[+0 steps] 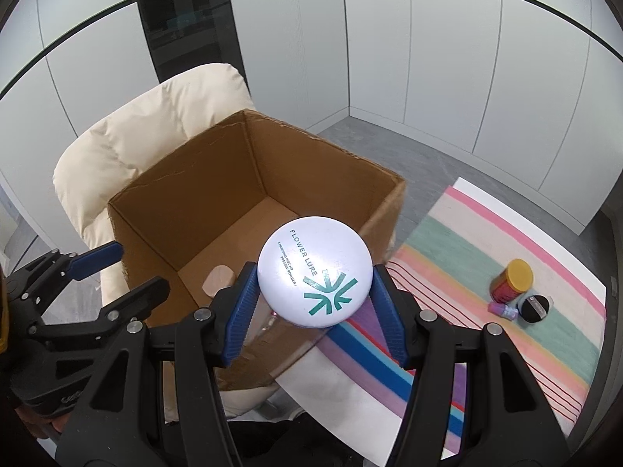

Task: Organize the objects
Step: 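Lower the white compact with the right tool into the box and release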

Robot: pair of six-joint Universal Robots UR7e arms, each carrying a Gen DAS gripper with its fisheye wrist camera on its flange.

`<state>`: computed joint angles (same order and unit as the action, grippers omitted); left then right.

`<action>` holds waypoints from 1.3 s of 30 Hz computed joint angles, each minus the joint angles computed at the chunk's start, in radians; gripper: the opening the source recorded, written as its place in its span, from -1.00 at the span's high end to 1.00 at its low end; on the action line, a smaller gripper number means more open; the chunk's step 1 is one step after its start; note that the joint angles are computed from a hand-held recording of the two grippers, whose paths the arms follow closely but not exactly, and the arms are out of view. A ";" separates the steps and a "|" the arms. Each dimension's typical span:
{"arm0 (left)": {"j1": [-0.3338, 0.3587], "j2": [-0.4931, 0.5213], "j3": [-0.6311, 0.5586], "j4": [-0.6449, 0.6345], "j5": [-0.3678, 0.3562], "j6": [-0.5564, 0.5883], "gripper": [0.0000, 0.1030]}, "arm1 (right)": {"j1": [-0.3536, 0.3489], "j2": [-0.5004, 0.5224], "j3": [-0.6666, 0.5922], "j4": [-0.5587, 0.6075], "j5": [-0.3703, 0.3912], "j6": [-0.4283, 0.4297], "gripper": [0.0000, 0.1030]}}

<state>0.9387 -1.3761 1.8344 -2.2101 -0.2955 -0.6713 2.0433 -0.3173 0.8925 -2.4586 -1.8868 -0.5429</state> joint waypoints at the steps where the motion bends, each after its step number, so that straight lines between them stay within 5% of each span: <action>1: -0.005 -0.009 0.004 0.016 0.004 -0.017 -0.30 | 0.002 0.003 -0.002 0.000 0.002 -0.002 -0.16; 11: -0.032 -0.085 0.046 0.179 0.055 -0.174 -0.78 | 0.029 0.047 -0.045 0.028 0.019 0.001 -0.17; 19: -0.041 -0.157 0.056 0.393 0.078 -0.372 -0.81 | 0.045 0.080 -0.072 0.050 0.026 -0.005 -0.17; 31: -0.047 -0.188 0.058 0.469 0.080 -0.441 -0.81 | 0.053 0.092 -0.077 0.074 0.025 -0.008 -0.17; 39: -0.046 -0.175 0.058 0.421 0.078 -0.399 -0.81 | 0.046 0.072 -0.048 0.023 0.046 0.002 -0.60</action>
